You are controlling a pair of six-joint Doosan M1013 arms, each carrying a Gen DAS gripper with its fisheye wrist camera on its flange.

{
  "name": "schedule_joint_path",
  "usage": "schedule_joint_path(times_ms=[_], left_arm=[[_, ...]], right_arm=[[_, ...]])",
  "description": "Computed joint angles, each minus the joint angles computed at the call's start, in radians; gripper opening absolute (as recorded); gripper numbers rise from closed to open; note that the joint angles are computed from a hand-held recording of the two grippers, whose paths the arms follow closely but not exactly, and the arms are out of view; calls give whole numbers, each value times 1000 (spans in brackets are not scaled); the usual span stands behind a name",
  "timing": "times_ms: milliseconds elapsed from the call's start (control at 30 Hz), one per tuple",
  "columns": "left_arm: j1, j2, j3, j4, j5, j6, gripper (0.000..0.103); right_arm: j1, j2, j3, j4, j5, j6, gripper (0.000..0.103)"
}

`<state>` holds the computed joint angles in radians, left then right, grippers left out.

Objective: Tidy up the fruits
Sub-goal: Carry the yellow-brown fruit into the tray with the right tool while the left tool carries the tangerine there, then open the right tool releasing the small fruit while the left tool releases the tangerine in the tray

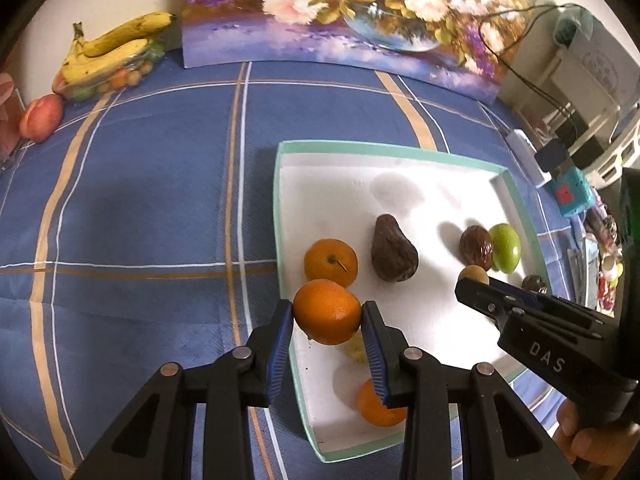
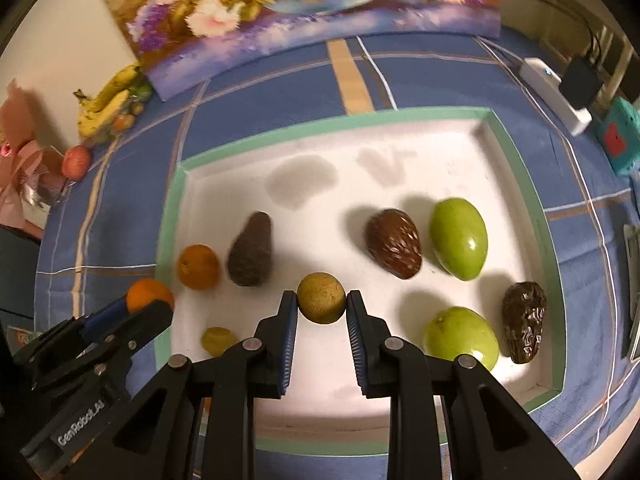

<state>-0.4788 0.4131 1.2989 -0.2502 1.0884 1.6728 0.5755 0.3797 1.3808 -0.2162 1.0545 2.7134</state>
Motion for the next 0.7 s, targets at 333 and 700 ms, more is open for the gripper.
schedule_joint_path(times_ms=[333, 700], left_arm=[[-15, 13, -5, 41, 26, -2, 37], [-21, 16, -12, 29, 48, -4, 50]], right_arm=[[-16, 5, 17, 44, 23, -3, 26], [-25, -11, 48, 76, 20, 13, 26]])
